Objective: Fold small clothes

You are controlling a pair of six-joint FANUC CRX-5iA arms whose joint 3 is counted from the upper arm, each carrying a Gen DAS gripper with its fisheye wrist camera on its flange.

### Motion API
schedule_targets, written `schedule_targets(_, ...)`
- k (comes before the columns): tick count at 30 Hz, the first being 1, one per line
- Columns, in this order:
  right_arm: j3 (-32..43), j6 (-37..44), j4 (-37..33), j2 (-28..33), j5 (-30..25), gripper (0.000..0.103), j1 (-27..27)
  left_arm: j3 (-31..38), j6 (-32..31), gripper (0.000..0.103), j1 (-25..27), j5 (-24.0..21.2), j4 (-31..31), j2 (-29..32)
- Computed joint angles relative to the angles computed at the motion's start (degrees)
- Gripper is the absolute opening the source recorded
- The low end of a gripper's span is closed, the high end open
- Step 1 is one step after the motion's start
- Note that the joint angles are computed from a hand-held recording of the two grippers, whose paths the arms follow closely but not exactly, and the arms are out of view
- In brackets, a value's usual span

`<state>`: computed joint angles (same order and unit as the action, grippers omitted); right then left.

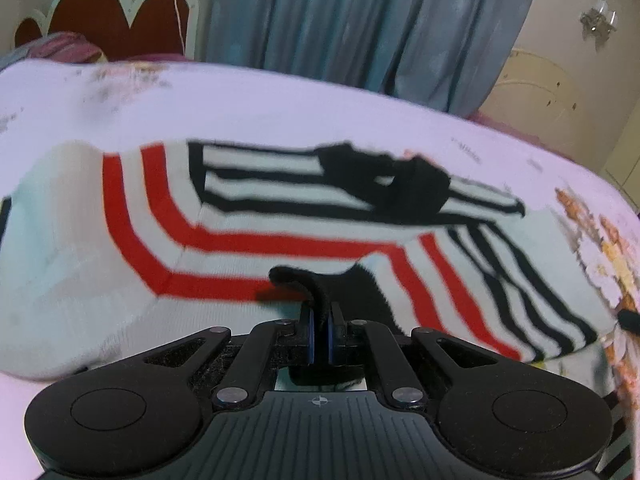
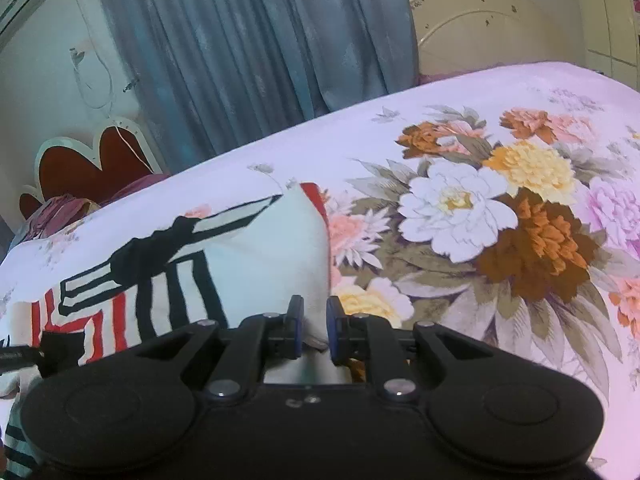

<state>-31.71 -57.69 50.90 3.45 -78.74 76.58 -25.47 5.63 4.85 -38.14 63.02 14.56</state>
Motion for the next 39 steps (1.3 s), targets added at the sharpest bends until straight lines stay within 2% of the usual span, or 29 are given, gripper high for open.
schedule_targets(2, -1.0, -0.6, 0.0, -0.9, 1.1, 0.019, 0.1, -0.9, -1.5, 0.005, -0.2, 0.6, 1.1, 0.0)
schedule_targets(3, -2.2, -1.9, 0.9, -1.7, 2.4, 0.026, 0.1, -1.0, -1.8, 0.005, -0.3, 0.8, 1.5, 0.0)
schedule_targets(6, -3.7, -4.3, 1.9, -2.7, 3.5, 0.03, 0.3, -0.5, -1.0, 0.005, -0.2, 0.1, 1.2, 0.4)
schedule_targets(7, -4.3, -4.9, 2.4, -3.1, 4.4, 0.029, 0.2, -0.1, -0.4, 0.005, 0.0, -0.3, 0.6, 0.7)
schedule_targets(9, -5.7, -4.6, 2.9, -4.2, 8.9, 0.022, -1.1, 0.4, 0.3, 0.005, 0.2, -1.0, 0.1, 1.0)
schedule_targets(11, -4.7, -1.1, 2.0, -3.3, 11.3, 0.017, -2.2, -0.3, -2.5, 0.005, 0.1, -0.9, 2.1, 0.6)
schedule_targets(12, -3.4, 1.8, 1.2, -2.0, 10.7, 0.016, -2.4, -1.7, -6.1, 0.005, -0.5, 0.2, 5.5, -0.3)
schedule_targets(14, -1.2, 4.8, -0.3, -0.4, 9.4, 0.016, -2.4, -2.5, -9.5, 0.005, -1.0, 1.4, 7.2, -1.3)
schedule_targets(16, -1.6, 2.5, 1.6, -0.5, 7.6, 0.027, -1.5, -2.7, -10.7, 0.005, -1.6, 3.3, 6.6, -1.6)
schedule_targets(17, -1.9, 0.2, 2.6, -0.5, 5.8, 0.03, -0.9, -2.5, -10.4, 0.005, -1.6, 3.6, 5.9, -1.4)
schedule_targets(20, -4.8, -5.6, 4.4, -2.8, 6.6, 0.022, -1.3, -1.9, -7.5, 0.005, -1.4, 3.9, 3.9, -0.7)
schedule_targets(22, -4.9, -3.9, 2.6, -3.5, 7.3, 0.021, -1.7, -1.8, -6.5, 0.005, -1.3, 3.7, 3.8, -0.7)
schedule_targets(25, -5.6, -2.6, 2.4, -4.3, 6.9, 0.03, 0.2, -1.6, -6.4, 0.005, -0.8, 2.9, 3.5, -0.8)
schedule_targets(27, -5.7, -0.9, 1.6, -4.5, 7.6, 0.03, 1.3, -1.2, -5.6, 0.005, -0.6, 2.4, 2.7, -0.5)
schedule_targets(31, -4.8, 1.5, -0.7, -2.7, 9.1, 0.027, -0.1, -1.1, -5.0, 0.005, -0.6, 2.5, 2.5, -0.6)
schedule_targets(33, -5.0, -1.1, 0.5, -2.0, 7.6, 0.025, -0.8, -3.0, -8.9, 0.005, -1.8, 4.9, 7.2, -1.7)
schedule_targets(34, -4.7, -1.7, 0.9, -1.3, 6.2, 0.025, -0.8, -3.1, -8.9, 0.005, -2.1, 5.9, 7.1, -1.7)
schedule_targets(36, -3.9, 1.1, -1.3, -0.9, 7.7, 0.024, -1.8, -1.7, -4.6, 0.005, -1.6, 5.8, 2.9, -0.5)
schedule_targets(39, -4.6, 0.7, -1.9, -2.2, 7.5, 0.025, -0.4, -1.9, -5.3, 0.005, -1.6, 5.8, 3.3, -0.6)
